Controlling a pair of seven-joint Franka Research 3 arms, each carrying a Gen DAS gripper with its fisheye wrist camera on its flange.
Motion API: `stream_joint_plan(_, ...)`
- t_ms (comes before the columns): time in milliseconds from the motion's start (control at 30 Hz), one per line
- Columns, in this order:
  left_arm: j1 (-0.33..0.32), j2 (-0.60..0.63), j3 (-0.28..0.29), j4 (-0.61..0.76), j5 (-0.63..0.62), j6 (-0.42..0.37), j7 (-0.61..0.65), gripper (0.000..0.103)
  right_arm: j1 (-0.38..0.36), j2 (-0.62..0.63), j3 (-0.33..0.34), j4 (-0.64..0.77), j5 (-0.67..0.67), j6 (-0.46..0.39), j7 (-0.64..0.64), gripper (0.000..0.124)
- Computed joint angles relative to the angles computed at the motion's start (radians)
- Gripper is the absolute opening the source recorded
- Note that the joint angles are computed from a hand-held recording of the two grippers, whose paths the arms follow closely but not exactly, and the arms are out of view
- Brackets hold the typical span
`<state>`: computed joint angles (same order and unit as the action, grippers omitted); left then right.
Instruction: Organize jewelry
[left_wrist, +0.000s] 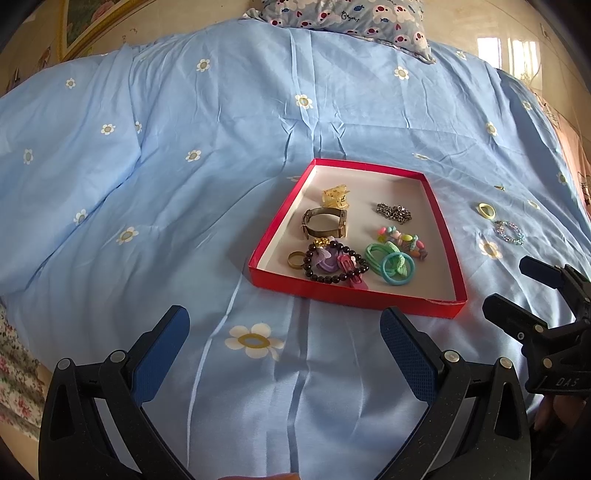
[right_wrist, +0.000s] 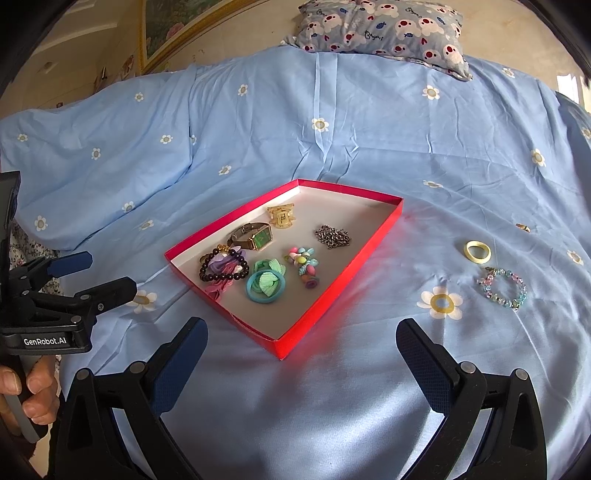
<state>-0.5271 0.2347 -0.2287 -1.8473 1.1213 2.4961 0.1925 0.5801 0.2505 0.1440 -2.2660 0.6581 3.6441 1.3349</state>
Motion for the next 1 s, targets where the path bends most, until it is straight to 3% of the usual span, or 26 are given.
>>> stream_joint_plan(1000, -0.002, 0.001, 0.001, 0.010, 0.006, -0.005, 0.010, 0.103, 0.000, -0.004, 0.001, -0.001, 0.009, 0.006, -0.004, 0.103)
